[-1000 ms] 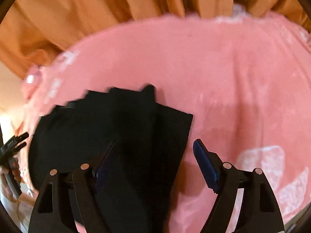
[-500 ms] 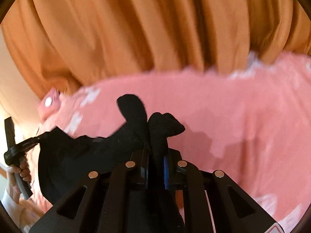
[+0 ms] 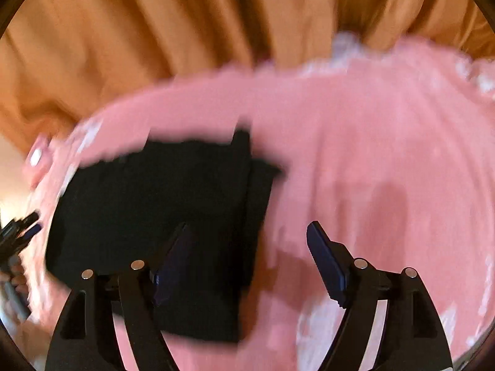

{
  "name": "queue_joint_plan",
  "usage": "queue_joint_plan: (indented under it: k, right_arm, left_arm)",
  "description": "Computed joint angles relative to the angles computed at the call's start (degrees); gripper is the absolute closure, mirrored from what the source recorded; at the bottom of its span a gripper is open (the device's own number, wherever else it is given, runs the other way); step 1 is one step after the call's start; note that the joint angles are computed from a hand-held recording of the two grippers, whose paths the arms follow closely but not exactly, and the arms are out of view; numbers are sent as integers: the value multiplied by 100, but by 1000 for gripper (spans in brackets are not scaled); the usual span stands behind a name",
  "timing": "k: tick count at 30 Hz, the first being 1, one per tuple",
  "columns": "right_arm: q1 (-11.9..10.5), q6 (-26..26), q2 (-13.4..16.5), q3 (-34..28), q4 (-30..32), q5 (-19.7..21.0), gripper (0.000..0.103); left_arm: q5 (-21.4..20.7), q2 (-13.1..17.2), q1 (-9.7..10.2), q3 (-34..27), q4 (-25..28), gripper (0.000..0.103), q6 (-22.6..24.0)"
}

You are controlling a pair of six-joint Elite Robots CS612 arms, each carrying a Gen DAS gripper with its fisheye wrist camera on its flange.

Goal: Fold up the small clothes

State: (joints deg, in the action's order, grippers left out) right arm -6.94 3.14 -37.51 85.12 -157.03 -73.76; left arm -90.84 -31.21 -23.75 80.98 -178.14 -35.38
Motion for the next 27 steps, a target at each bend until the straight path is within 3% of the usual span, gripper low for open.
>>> queue_joint_plan:
  k: [3,5,6,7,8,9,10,12,13,15,18,20,22,23,25,26,27]
  right_arm:
    - [-9,-211,-14,141,439,718,27]
    - [77,-242,56,191,264,757,30]
    - [153,-250,72,222,4,510,33]
    - [254,-435,76,220,-190,164,43]
    - [322,-646,51,217,-203,-41,84]
    - [331,-763,6,216,-267,-10,92]
    - [295,-702,-79,287,-416,213,93]
    - [265,-828,-298,438,-589,91,96]
    - [256,-912,-385,501,-557,-87,96]
    - [229,-1180,-390,422,139,-328,97]
    - [362,-1593,-130,131,1015,-1015,95]
    - [419,-1840,-145,93,1004,-1154,93]
    - [377,-1449,-206,119,730,-1049,89]
    - [349,-1223,-227,118,516,-953,81]
    - [289,-825,-236,141,-53,-707,62]
    - [270,-532,-203,118,-440,-579,49]
    - [273,-407,-160,69,-614,-456,49]
  left_arm:
    - [-230,34,-73,91,404,28,139]
    - [208,24,-190,200,243,42,462]
    - [290,23,-210,183,329,59,676]
    - [177,30,-188,175,259,96,727]
    - [-177,44,-119,165,124,96,588]
    - [-291,-21,-86,262,5,97,352]
    - [-293,-69,-77,343,-104,97,292]
    - [-239,-199,-79,567,-242,98,248]
    - [-349,-239,-67,690,-213,99,180]
    - [-572,-207,-43,793,24,99,59]
    - [-212,-251,-152,918,-100,98,510]
    - [-89,-280,-187,920,-133,97,665]
    - [-289,-262,-137,852,-414,92,470]
    - [-353,-233,-109,793,-692,86,370]
    - [-130,-182,-112,617,-933,43,289]
    - [137,-158,-128,465,-847,36,227]
    - [318,-114,-130,301,-731,36,204]
